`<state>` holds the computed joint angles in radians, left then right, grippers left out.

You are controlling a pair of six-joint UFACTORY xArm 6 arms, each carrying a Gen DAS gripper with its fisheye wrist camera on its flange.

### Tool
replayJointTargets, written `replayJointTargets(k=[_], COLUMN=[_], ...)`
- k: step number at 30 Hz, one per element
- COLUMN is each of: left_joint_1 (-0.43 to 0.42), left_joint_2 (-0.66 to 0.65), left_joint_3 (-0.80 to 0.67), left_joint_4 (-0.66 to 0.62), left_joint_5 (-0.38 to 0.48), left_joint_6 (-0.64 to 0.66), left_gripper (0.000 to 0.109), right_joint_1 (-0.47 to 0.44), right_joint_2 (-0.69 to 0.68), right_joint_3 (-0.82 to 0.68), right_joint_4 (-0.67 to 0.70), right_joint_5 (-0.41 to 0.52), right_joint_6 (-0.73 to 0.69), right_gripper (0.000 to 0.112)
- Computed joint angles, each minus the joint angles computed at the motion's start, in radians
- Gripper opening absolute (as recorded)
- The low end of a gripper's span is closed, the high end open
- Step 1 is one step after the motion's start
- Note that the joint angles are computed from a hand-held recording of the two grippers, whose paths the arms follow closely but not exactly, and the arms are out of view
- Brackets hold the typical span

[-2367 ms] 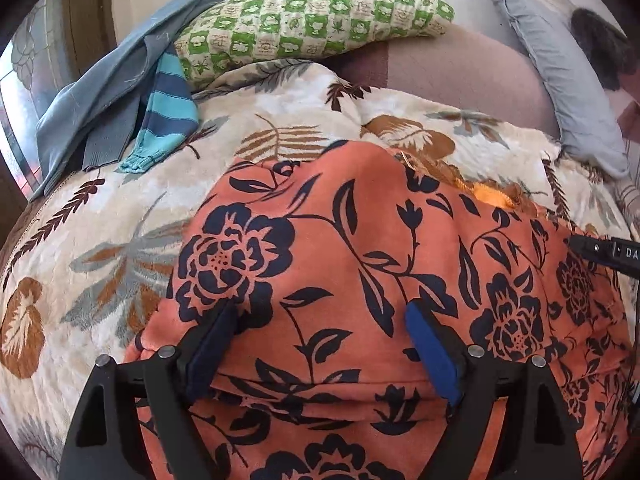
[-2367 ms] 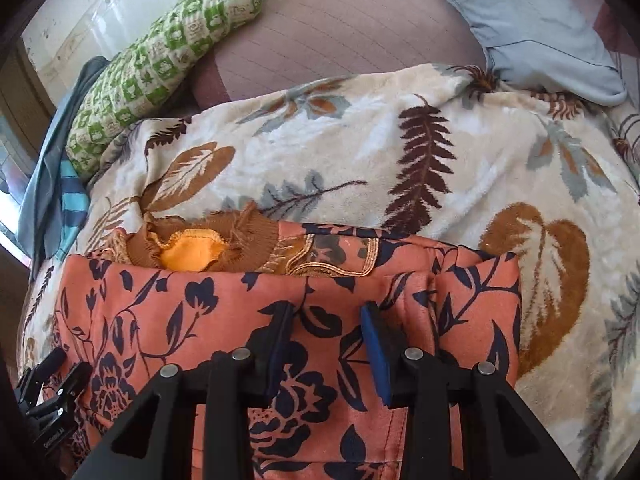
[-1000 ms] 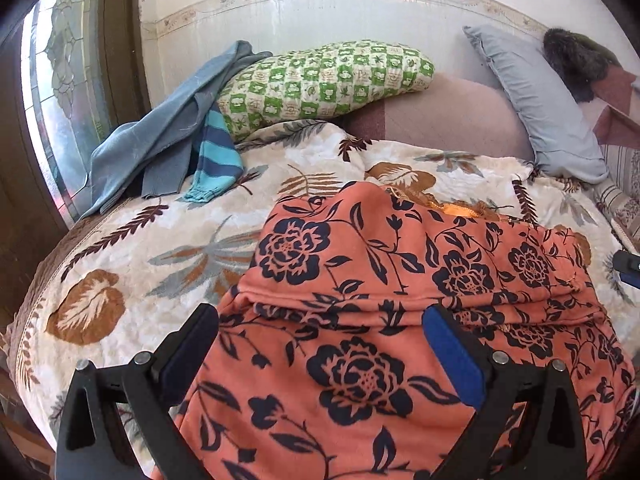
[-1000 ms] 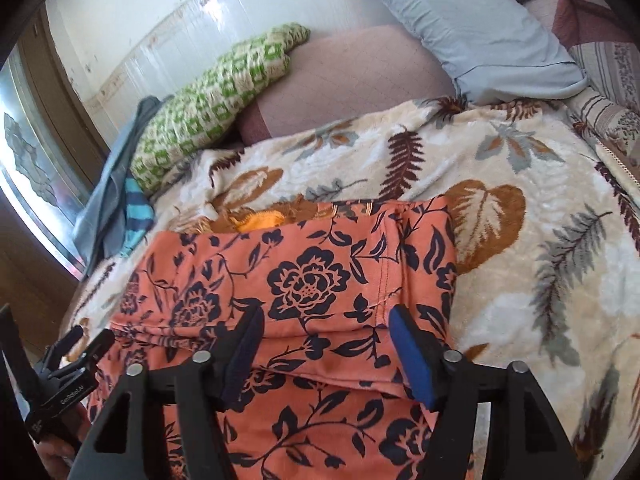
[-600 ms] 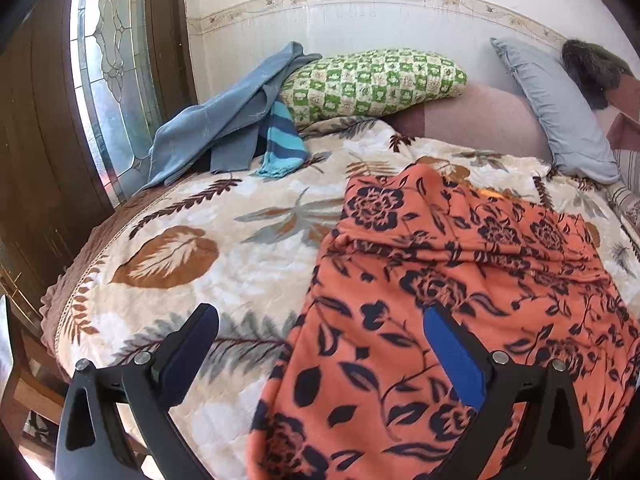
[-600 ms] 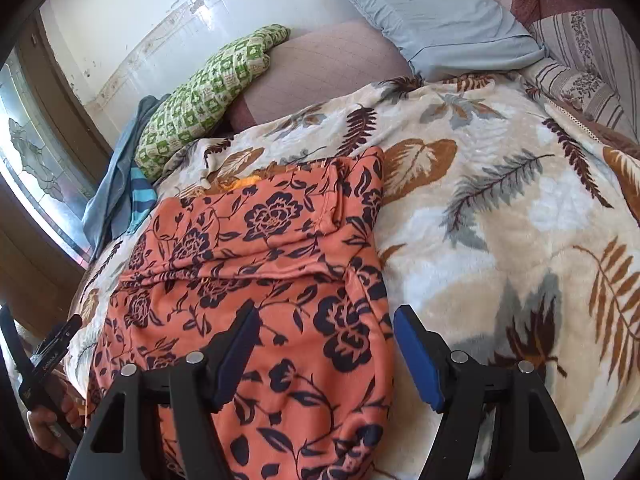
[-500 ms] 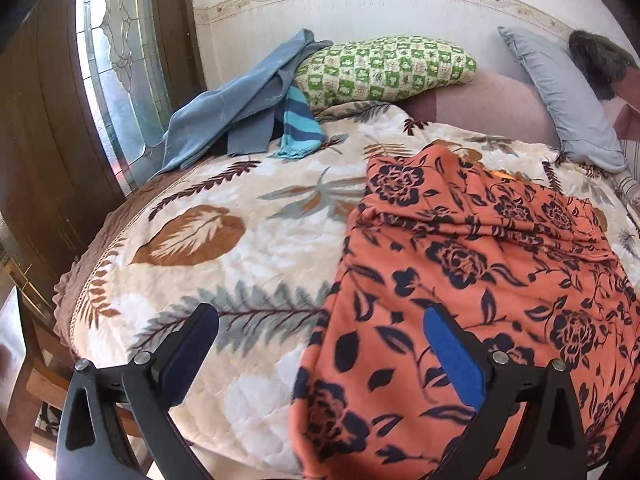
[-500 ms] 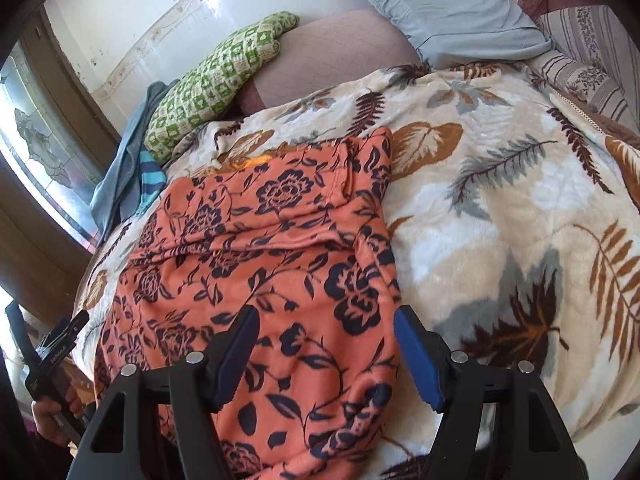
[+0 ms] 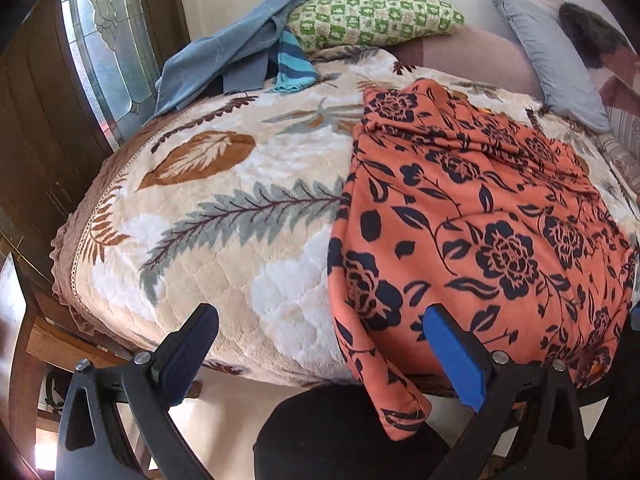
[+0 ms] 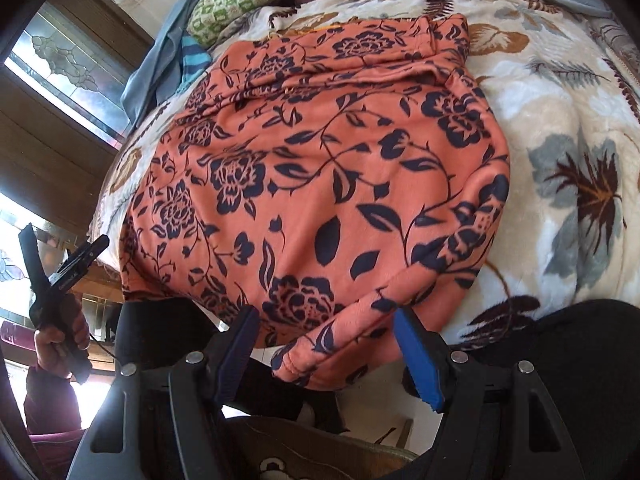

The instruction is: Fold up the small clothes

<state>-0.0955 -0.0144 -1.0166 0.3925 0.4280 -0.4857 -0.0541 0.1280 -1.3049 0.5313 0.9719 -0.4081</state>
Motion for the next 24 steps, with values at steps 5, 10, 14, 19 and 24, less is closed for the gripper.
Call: replayJointTargets(k=[5, 10, 14, 19, 24], left_joint_1=[-0.003, -0.021, -0.028, -0.028, -0.02], left_joint_2=[0.041, 0.076, 0.118, 0.113, 0.13], left_joint_3=[-0.024, -0.058, -0.096, -0.086, -0.12], left_joint_4=[-0.227, -0.365, -0.361, -0.442, -0.499], left_joint_5=[0.05, 0.126, 0.193, 0.182, 0.208], left_joint_6=[0.121, 0.243, 0.235, 0.3, 0.342], left_gripper=[0.102, 0.062, 0.036, 0.015, 0.014], right_joint_1=[0.021, 0.023, 0.001, -0.039, -0.033], right_joint_2=[0.022, 0.026, 0.033, 0.059, 0.089], right_joint_3=[0.004, 0.011, 0.002, -0.033, -0.064], right_joint_4=[-0.035, -0.041, -0.016, 0.056, 0.057], right_joint_5=[-0.005, -0.007, 0.006, 0.063, 0.098], right_joint_6=[0.042, 0.047, 0.061, 0.092, 0.139], right_gripper=[0.073, 0.073, 0.073, 0.073, 0.073])
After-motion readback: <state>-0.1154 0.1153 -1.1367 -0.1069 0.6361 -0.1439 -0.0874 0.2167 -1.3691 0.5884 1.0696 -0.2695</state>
